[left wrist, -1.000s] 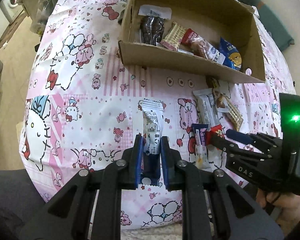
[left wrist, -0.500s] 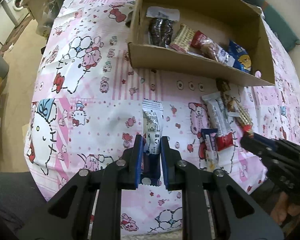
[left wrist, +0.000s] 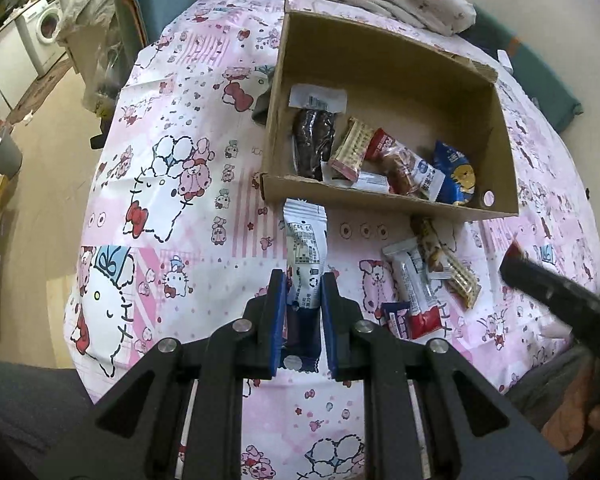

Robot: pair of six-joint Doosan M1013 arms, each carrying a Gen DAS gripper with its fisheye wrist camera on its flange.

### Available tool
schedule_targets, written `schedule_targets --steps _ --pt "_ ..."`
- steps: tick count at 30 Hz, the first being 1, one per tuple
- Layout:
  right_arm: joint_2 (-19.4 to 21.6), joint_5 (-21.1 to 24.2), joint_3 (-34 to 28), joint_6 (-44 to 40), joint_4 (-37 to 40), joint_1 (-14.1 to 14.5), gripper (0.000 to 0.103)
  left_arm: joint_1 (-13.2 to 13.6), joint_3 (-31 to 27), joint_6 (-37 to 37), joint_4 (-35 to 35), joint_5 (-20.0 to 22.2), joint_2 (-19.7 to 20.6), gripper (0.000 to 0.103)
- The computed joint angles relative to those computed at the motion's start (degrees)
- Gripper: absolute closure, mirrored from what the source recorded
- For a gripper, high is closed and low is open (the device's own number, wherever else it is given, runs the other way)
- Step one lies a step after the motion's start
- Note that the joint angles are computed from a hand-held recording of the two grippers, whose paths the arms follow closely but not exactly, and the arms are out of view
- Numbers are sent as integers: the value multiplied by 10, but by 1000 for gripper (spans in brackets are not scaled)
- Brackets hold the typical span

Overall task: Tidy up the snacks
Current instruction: 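Carry the white bar and red candy over the box with both grippers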

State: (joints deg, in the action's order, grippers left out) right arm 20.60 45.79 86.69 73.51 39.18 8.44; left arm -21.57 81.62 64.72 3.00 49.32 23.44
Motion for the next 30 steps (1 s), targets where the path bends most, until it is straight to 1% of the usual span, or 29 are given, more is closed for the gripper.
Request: schedule_targets --steps 4,8,12,15,20,23,30 --pt "-1 -22 1 -4 21 -4 85 2 -7 -1 -7 6 2 89" --pt "-1 -48 0 -8 39 -9 85 3 -25 2 -1 1 5 89" --pt "4 -69 -12 -8 29 -11 85 3 -58 8 17 3 18 89" --pt "9 -78 -18 3 37 -18 85 2 -86 12 35 6 33 89" --pt "19 -86 -31 17 36 -25 85 3 -125 16 46 0 53 89" --pt "30 -88 -45 25 30 -28 85 4 -149 22 45 6 68 89" --pt "60 -77 -84 67 -20 -27 85 4 -195 31 54 12 102 89"
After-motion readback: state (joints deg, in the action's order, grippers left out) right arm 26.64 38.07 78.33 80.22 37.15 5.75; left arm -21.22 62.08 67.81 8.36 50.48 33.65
